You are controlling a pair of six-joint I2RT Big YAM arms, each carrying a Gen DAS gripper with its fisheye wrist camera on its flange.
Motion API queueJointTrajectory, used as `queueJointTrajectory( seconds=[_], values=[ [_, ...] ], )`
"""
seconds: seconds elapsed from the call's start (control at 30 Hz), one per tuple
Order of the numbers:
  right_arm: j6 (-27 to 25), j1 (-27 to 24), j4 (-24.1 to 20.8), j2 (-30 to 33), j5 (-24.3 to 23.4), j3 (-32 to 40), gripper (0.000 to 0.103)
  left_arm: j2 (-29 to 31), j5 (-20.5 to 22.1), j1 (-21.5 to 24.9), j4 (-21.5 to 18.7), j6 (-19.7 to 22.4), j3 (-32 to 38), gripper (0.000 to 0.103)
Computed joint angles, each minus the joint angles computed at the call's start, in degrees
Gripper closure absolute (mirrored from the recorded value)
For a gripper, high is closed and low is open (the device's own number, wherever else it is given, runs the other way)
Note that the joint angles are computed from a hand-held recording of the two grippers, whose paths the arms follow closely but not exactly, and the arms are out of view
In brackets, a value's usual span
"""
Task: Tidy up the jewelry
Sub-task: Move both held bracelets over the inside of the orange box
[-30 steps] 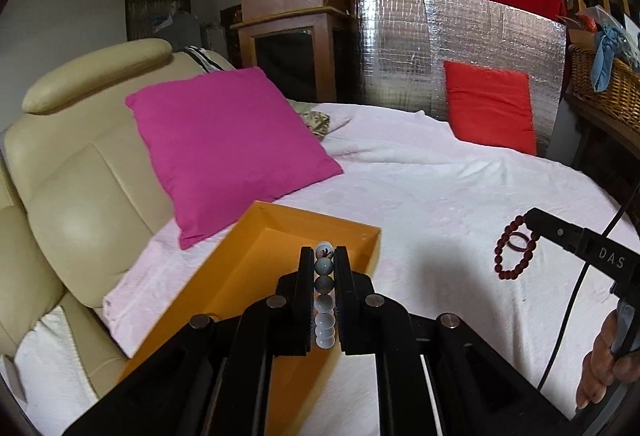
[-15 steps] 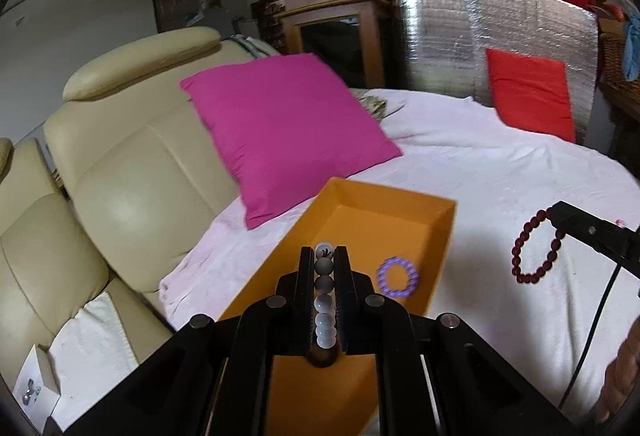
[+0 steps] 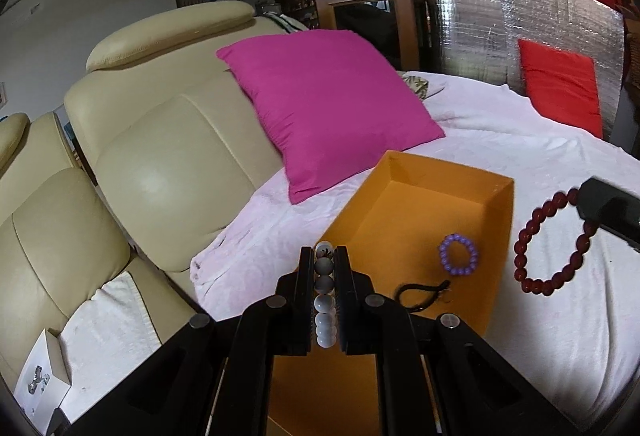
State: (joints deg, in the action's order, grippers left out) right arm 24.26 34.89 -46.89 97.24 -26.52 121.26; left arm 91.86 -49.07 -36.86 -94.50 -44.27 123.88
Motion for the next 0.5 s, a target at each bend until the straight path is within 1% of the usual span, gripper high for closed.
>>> queueJointTrajectory(
  seconds=[0.1, 0.23, 0.3, 0.37, 0.5],
  values=[
    [2.0, 0.7, 0.8, 1.1, -2.8, 0.6, 0.093, -0.6, 0.0, 0.7, -0.2, -0.4, -1.6, 0.094],
    [0.3, 1.6, -0.9, 1.9, -4.0, -0.2, 0.093, -0.6, 1.1, 1.6, -0.3, -0.7, -3.1, 0.094],
    [0.4, 1.5, -0.3, 2.0, -4.8, -1.1, 0.093, -0.5, 1.4, 1.8, -0.4, -0.5, -3.6, 0.094],
    [1.3, 1.1, 0.4, 2.4, -6.6, -2.2, 0.093, -0.2, 1.5, 1.9, -0.9, -0.3, -4.0, 0.093],
    [1.9, 0.6, 0.5, 2.9, -9.3, -3.9, 0.093, 0.1, 2.5, 2.6, -2.2, -1.1, -5.4, 0.093]
  ],
)
